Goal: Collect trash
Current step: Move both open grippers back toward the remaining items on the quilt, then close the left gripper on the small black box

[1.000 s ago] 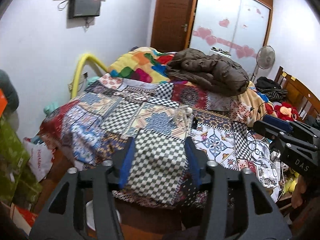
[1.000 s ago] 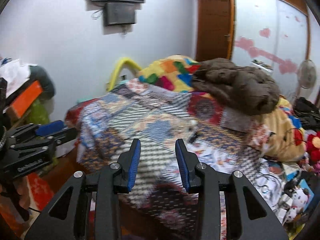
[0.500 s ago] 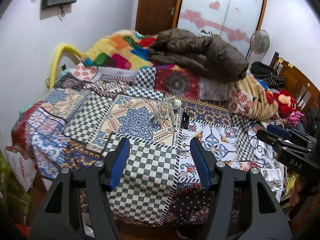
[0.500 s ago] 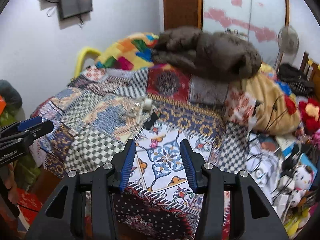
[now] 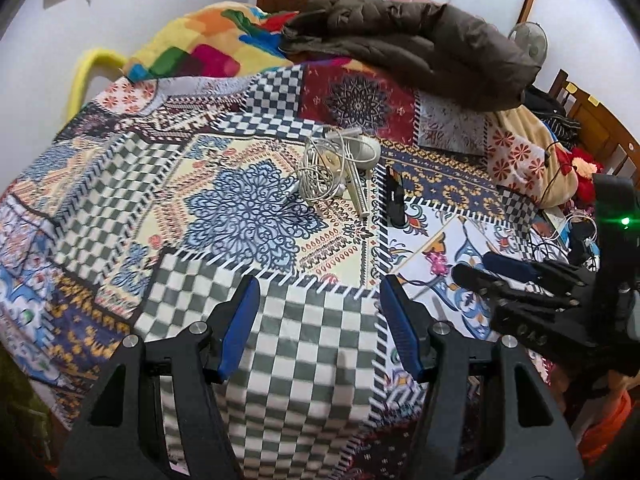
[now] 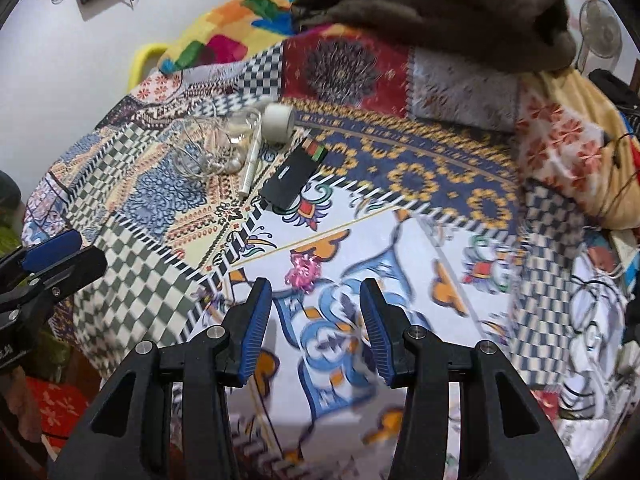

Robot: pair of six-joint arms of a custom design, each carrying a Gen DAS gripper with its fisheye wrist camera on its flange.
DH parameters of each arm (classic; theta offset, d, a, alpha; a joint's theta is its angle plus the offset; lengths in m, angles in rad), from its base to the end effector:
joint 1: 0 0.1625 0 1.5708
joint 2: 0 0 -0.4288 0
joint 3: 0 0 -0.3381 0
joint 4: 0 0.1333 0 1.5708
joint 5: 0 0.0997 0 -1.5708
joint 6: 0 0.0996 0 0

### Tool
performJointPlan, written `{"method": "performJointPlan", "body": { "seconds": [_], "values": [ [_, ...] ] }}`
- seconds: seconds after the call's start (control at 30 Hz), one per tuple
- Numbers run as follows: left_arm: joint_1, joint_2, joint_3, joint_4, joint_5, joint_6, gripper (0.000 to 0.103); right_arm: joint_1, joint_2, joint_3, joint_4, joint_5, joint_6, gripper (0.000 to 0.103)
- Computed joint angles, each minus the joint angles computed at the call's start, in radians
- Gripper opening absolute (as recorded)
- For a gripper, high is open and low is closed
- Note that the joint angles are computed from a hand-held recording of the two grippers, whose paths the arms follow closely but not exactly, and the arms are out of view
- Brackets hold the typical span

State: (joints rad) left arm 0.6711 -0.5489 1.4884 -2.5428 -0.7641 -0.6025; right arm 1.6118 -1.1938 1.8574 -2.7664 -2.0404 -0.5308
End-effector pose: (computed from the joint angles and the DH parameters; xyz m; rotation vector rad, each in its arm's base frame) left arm -0.3949 -0.5756 0.0477 0.3487 2.4453 -0.7487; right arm 0.1109 -0.5511 0.3270 0.5523 -2.4604 0.5192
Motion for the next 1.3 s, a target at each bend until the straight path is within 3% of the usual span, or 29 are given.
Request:
{"method": "performJointPlan", "body": {
  "seconds": [0.07, 0.2, 0.3, 0.4, 0.47, 0.57, 0.77, 0.87, 1.07, 1.23, 1.3],
  "values": [
    [0.015, 0.019, -0.022, -0.014, -0.012, 0.032, 0.061, -0.003, 0.02, 0.006, -0.037, -0.001, -0.015, 0.042],
    [0.036, 0.058, -0.076, -0.044, -0.04, 0.114, 0.061, -0.007, 0.043, 0.027, -0.107, -0.004, -0.062, 0.027],
    [0.051, 0.095, -0.133, -0.066, -0.073, 0.178, 0.061, -0.017, 0.055, 0.05, -0.191, 0.008, -0.1, 0.023],
    [0.067, 0.14, -0.21, -0.057, -0.108, 0.242, 0.052, -0.025, 0.056, 0.065, -0.239, 0.025, -0.133, 0.021],
    [0.08, 0.174, -0.273, -0.021, -0.134, 0.264, 0.037, -0.029, 0.054, 0.064, -0.238, 0.035, -0.132, 0.021],
    [0.1, 0.218, -0.349, 0.01, -0.176, 0.279, 0.025, -0.038, 0.045, 0.057, -0.229, 0.047, -0.11, 0.021],
    [0.126, 0.302, -0.491, 0.076, -0.217, 0.272, 0.024, -0.071, 0.016, 0.019, -0.199, 0.085, -0.057, 0.021],
    [0.12, 0.341, -0.546, 0.105, -0.15, 0.276, 0.024, -0.084, 0.001, 0.01, -0.184, 0.103, -0.045, 0.021],
    [0.113, 0.381, -0.614, 0.149, -0.112, 0.3, 0.024, -0.086, -0.01, 0.003, -0.159, 0.12, -0.041, 0.021],
    [0.113, 0.371, -0.616, 0.14, -0.175, 0.302, 0.002, -0.079, -0.035, 0.015, -0.143, 0.125, -0.049, 0.021],
    [0.104, 0.364, -0.611, 0.144, -0.182, 0.296, 0.002, -0.075, -0.04, 0.014, -0.136, 0.127, -0.045, 0.021]
  ]
}}
